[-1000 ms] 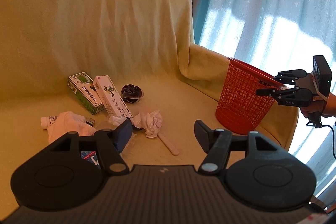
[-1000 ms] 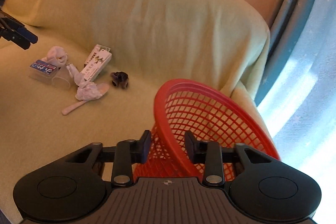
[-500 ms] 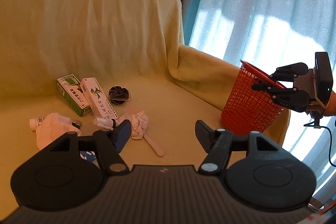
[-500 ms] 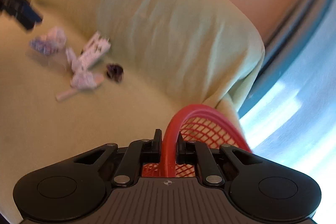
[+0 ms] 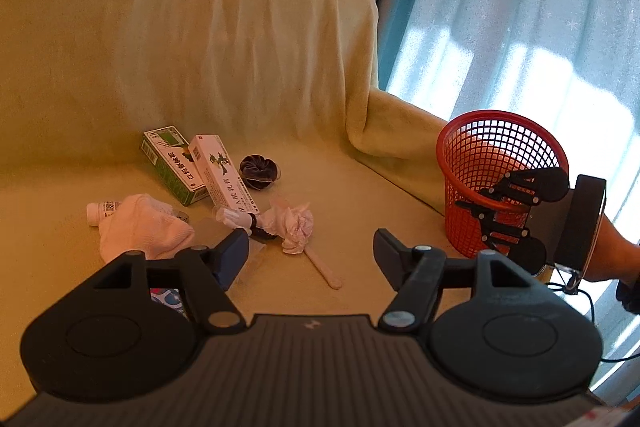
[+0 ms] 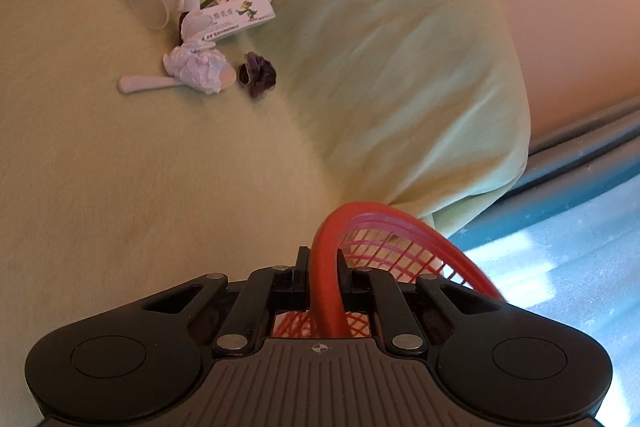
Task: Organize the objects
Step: 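Lift the basket with the right gripper and hold it near the items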
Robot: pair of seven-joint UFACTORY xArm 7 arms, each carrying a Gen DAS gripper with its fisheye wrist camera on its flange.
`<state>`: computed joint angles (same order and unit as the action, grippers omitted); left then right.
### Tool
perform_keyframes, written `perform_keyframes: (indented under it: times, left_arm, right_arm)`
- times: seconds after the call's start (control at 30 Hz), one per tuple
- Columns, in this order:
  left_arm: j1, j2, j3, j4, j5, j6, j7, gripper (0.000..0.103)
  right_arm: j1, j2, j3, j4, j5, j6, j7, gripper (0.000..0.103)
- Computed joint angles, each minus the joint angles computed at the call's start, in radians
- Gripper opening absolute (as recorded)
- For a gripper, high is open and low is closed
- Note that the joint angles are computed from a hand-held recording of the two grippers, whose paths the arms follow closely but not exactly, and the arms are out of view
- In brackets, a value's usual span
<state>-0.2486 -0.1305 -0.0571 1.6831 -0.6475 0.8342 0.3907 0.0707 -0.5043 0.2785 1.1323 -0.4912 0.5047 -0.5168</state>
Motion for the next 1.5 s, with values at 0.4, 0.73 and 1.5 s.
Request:
perform_keyframes:
  times: [0.4,0.73,1.5]
  left_arm:
    - [0.003,0.042,-0.017,0.012,0.025,-0.036,0.006,0.069]
    - [0.003,0.075,-0.038,0.023,0.078,-0.096,-0.029,0.069]
    - [0.047,0.105,-0.025,0.005,0.292,0.009,0.102,0.066]
  right_arm:
    - [-0.431,-0.102,0.329,-0.081,-0.298,-0.221,0.699,0.002]
    - [-0.786,-0.195,0.612,-0.025,-0.388,-0.264,1.075,0.002]
    - [-1.005,-0.227,0.812,0.102,-0.063,-0.155,0.894,0.004]
